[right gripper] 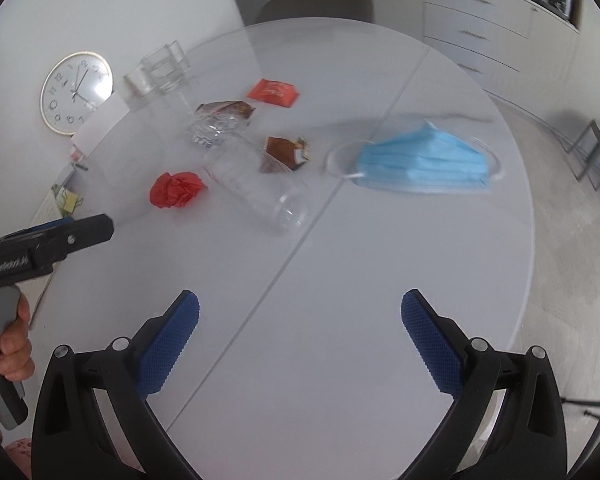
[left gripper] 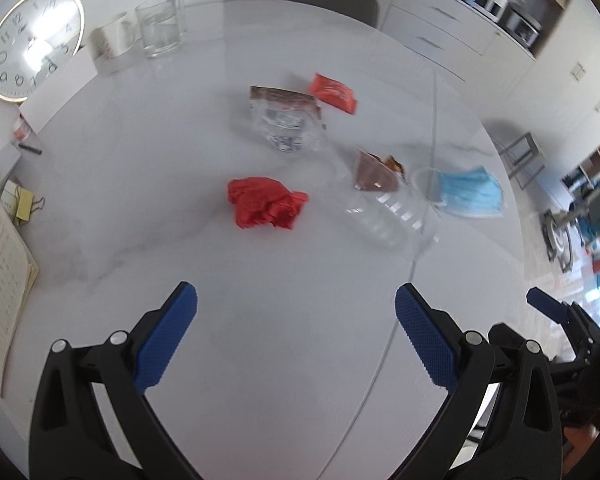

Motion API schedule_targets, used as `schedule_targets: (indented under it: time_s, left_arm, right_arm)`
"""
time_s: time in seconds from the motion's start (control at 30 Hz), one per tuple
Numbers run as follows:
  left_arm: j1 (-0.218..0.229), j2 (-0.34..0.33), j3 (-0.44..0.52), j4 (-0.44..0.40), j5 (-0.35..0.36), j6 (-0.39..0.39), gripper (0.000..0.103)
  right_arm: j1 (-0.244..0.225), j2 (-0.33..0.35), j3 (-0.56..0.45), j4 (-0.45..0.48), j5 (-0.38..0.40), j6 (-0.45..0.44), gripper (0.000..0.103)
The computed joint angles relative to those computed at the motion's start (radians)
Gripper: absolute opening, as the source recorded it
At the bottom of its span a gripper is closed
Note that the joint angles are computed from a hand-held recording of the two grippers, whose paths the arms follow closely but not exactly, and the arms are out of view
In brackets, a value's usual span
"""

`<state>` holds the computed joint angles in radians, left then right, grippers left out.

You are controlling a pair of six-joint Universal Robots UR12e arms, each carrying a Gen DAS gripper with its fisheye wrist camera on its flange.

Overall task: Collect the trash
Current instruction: 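Move both tools back over the table toward the red paper and bottle, then grasp the red crumpled paper with the left tool while the right tool grasps the clear bottle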

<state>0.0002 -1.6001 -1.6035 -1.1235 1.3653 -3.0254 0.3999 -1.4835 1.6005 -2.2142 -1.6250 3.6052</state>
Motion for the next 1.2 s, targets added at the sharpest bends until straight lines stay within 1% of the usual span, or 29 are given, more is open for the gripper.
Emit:
schedule_targets:
  time_s: [0.1, 0.2, 0.3, 0.37, 0.5, 0.7, 0.77, 0.83, 0.87, 0.9, 0.93, 1.0, 1.03, 1.07, 1.2]
  left_arm:
    - [0.006, -0.044, 0.031, -0.018, 0.002, -0.044, 0.095]
    - [0.009, -0.083, 0.056, -0.027, -0.002, -0.087, 0.095]
    - [0.008, -0.123, 0.080, -0.040, -0.006, -0.126, 0.095]
    - [0.005, -0.141, 0.091, -0.050, -0.007, -0.142, 0.095]
    - [-0.001, -0.177, 0.110, -0.058, -0.009, -0.189, 0.095]
    - [-0.007, -0.214, 0.135, -0.066, 0.012, -0.272, 0.094]
    - [-0.009, -0.218, 0.133, -0.059, 0.017, -0.308, 0.087]
    - [-0.008, -0.221, 0.132, -0.065, 0.009, -0.338, 0.075]
    - [-0.007, -0.221, 0.130, -0.067, 0.003, -0.350, 0.071]
    - [-0.007, -0.221, 0.128, -0.070, 0.001, -0.356, 0.066]
    - [-0.012, -0.218, 0.121, -0.050, 0.019, -0.361, 0.060]
    - [-0.016, -0.219, 0.122, -0.047, 0.035, -0.349, 0.052]
    - [-0.016, -0.219, 0.122, -0.047, 0.029, -0.344, 0.050]
    - [-0.014, -0.219, 0.123, -0.050, 0.022, -0.342, 0.049]
    - [-0.016, -0.212, 0.120, -0.036, 0.041, -0.310, 0.048]
  right_arm:
    - [-0.014, 0.036, -0.030, -0.001, 0.034, -0.049, 0.101]
    - [-0.024, 0.075, -0.057, -0.023, 0.046, -0.108, 0.100]
    - [-0.032, 0.109, -0.082, -0.037, 0.061, -0.180, 0.101]
    - [-0.031, 0.136, -0.108, -0.034, 0.052, -0.256, 0.100]
    - [-0.031, 0.165, -0.131, -0.038, 0.047, -0.380, 0.100]
    - [-0.035, 0.193, -0.145, -0.047, 0.079, -0.499, 0.100]
    - [-0.031, 0.204, -0.155, -0.042, 0.074, -0.543, 0.100]
    - [-0.030, 0.213, -0.161, -0.038, 0.075, -0.576, 0.100]
    - [-0.029, 0.218, -0.167, -0.028, 0.077, -0.597, 0.098]
    - [-0.028, 0.223, -0.171, -0.021, 0.078, -0.617, 0.093]
    - [-0.026, 0.225, -0.174, -0.014, 0.077, -0.625, 0.090]
    - [-0.027, 0.233, -0.186, 0.010, 0.086, -0.648, 0.071]
    - [-0.029, 0.237, -0.193, 0.022, 0.095, -0.652, 0.067]
    - [-0.030, 0.238, -0.196, 0.029, 0.098, -0.652, 0.064]
    - [-0.033, 0.236, -0.198, 0.032, 0.111, -0.624, 0.064]
